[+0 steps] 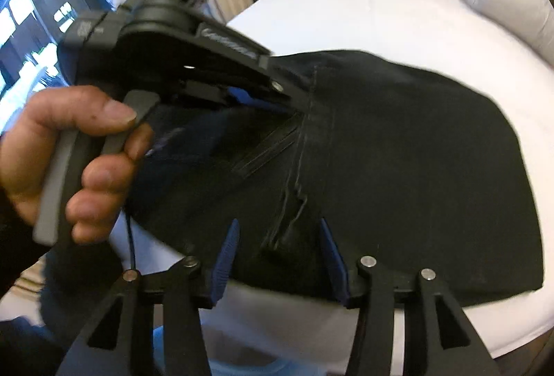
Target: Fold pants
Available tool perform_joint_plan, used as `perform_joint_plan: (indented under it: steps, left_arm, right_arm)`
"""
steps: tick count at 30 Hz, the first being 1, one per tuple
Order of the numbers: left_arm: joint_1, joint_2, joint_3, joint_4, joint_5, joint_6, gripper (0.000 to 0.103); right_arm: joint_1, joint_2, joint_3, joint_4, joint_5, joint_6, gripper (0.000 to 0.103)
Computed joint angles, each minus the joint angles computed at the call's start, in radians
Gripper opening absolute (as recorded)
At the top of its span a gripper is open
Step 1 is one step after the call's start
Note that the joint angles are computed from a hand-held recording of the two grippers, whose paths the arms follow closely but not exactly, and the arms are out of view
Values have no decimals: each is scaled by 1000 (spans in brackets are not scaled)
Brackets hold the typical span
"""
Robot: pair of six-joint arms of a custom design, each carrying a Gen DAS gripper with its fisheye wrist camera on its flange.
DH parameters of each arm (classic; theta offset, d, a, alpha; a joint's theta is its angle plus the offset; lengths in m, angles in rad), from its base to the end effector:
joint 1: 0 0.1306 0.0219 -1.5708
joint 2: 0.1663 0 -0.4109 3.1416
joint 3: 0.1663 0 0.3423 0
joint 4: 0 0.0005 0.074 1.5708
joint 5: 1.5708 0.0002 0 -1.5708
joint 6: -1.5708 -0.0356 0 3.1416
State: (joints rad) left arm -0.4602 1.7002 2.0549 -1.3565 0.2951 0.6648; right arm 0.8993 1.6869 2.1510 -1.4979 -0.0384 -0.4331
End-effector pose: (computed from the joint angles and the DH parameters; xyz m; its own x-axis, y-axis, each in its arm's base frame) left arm 0.4617 -0.2410 0.5514 -0.9428 -0.1914 -0.2729 -0.0207 0.8507 -0.5252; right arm 0.3094 0.3907 0.5842 -0.8187 -0.3561 -0.4505 -0.4968 0.8327 0.2446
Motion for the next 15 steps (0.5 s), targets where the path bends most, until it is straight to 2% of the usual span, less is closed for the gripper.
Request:
perform_joint_plan:
  steps: [2, 3, 6, 8, 12, 14, 15]
  left_arm:
    - [-4, -9, 27, -27, -55, -28, 13]
    - [-11, -10, 42, -31, -67, -45, 13]
    - [-45, 12, 94, -38, -67, -96, 13]
    - [-73, 38, 112, -39, -43, -109, 13]
    - [-115, 66, 91, -57, -37, -150, 13]
    - [-124, 40, 30, -14, -67, -171, 13]
    - [-122, 29, 11, 0, -65, -177, 13]
  right_arm:
    - [-46, -50, -55, 40, -119, -32, 48]
    - [-74, -74, -79, 55, -163, -43, 39]
    - [-189, -121, -114, 74, -232, -61, 30]
    - [-278, -133, -118, 91, -278, -78, 29]
    - [-444, -101, -104, 139, -451, -99, 29]
    - [-498, -53, -78, 143, -535, -103, 29]
    - [-510, -26, -53, 129, -544, -97, 29]
